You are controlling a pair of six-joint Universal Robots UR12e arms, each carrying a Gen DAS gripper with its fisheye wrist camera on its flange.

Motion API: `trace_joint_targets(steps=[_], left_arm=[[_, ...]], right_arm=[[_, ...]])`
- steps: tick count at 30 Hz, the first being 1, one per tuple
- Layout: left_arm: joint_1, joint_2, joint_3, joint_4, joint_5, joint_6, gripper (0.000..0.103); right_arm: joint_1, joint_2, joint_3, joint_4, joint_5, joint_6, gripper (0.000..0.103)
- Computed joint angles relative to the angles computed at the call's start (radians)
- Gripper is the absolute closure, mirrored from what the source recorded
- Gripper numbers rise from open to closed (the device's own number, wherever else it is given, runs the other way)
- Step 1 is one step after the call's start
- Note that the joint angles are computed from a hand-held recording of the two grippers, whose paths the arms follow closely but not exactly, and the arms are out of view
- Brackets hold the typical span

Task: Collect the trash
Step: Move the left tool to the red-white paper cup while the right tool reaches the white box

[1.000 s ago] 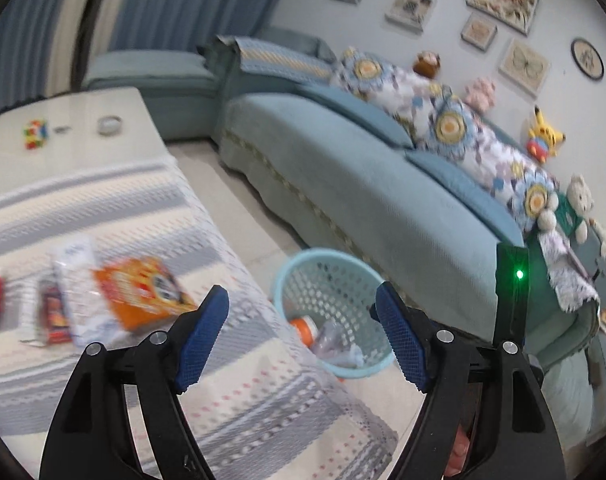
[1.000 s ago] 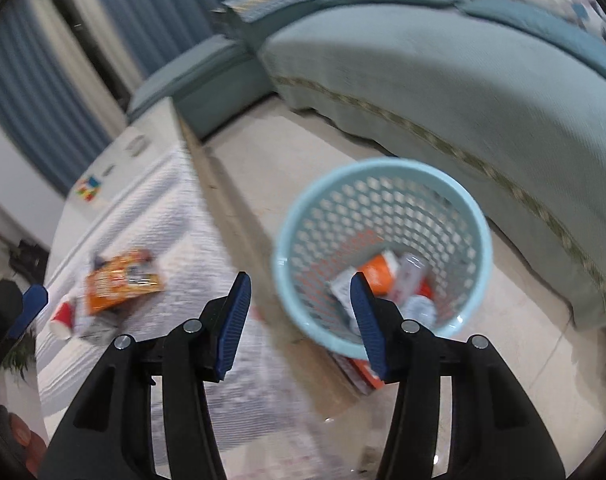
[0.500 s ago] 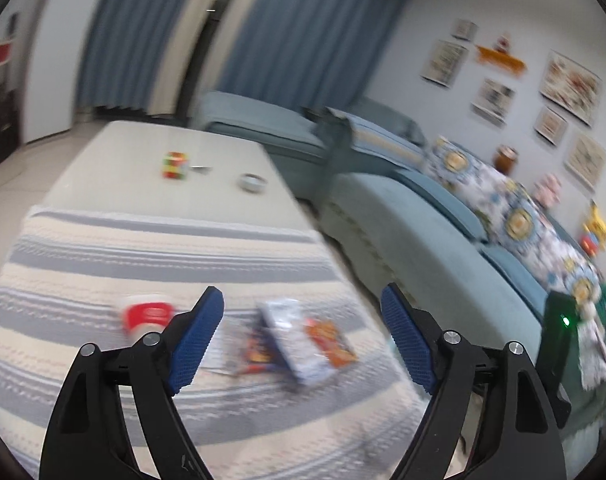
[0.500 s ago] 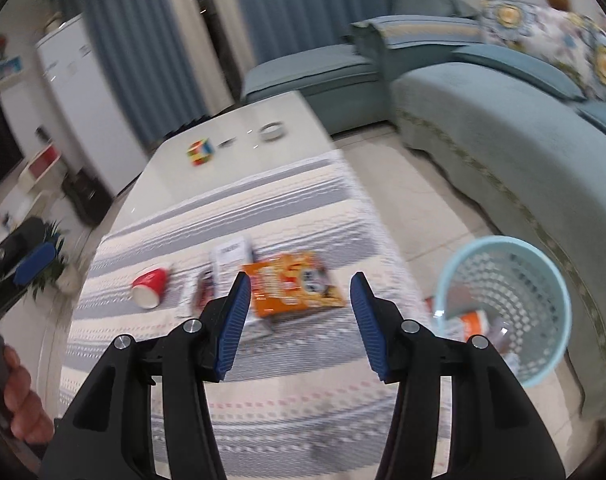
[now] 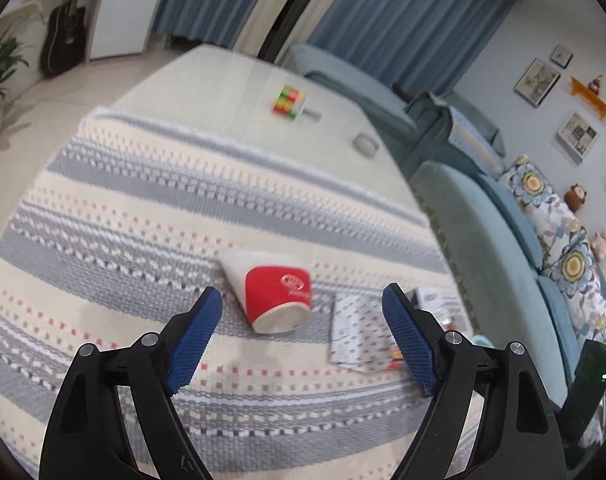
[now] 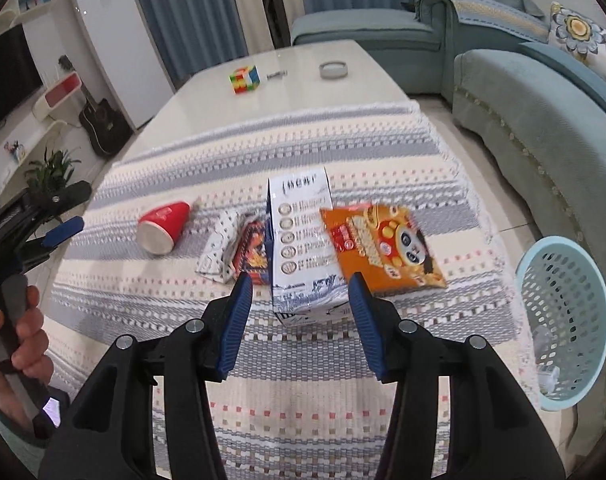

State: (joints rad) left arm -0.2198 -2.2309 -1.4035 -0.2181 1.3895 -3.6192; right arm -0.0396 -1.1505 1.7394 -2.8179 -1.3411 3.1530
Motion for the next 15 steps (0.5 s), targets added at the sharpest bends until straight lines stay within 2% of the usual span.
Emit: trace_joint_targets(steps=[2,6,10,11,13,15], left_arm=[[0.002,-0.019,0.02,-0.03,-0.01,0.008,0.023],[-0.001,-0.05,0.051,-0.079,-0.006,0.015,0.023],[-0.002,-0.073,0.078,-0.108,-0.009,0.018,0.023],[-0.001,-0.079,0.085,-0.116,-0.011,0.017,0.023],[0.001,-0.089,0.095,-0.122,-0.021,0.012,0.023],[0.002,-0.101,0.111,-0.134,-0.028,0.004,0.023]], right_arm=[[0.001,0.018,-0.021,0.026,0.007,0.0,0.056],[0.005,0.046,-0.054,0.04,-0.031,0.009,0.056],[0.003,0.068,-0.088,0.077,-0.034,0.002,0.042],[0.004,0.073,-0.095,0.086,-0.036,-0.003,0.042],[0.009,0.075,-0.097,0.067,-0.062,-0.005,0.042],[0.004,0.064,-0.075,0.011,-0.065,-0.003,0.042]])
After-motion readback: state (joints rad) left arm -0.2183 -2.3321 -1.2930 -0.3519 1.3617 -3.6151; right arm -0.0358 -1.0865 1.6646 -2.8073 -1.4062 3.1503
